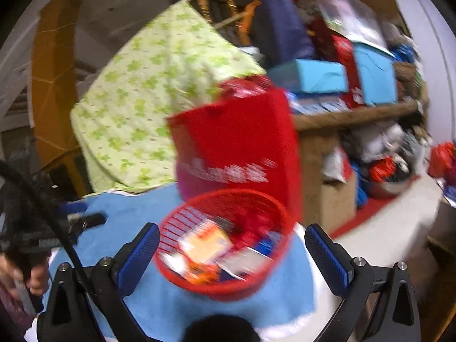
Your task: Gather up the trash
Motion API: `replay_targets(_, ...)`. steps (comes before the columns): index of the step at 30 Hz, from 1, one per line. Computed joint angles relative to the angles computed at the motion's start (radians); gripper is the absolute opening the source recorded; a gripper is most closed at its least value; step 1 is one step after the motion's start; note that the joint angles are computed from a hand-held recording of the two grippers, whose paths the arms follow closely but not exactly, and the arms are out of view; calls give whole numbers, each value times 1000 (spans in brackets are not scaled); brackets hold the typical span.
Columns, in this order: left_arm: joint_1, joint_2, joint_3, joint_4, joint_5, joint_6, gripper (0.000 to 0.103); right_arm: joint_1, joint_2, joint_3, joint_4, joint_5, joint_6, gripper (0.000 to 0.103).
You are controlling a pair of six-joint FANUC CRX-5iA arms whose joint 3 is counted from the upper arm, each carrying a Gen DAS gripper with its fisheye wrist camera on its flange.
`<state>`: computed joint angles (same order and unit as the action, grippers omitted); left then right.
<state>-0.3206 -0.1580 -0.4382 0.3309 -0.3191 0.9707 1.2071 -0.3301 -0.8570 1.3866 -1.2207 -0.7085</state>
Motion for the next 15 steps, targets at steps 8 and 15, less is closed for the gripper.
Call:
replay_targets(8,329,-208,-170,-219,110,259,85,-203,339,364,220,408,37,103)
replay_targets(15,580,-152,-229,-41,87,170,85,-191,704,835,-30,504,397,103)
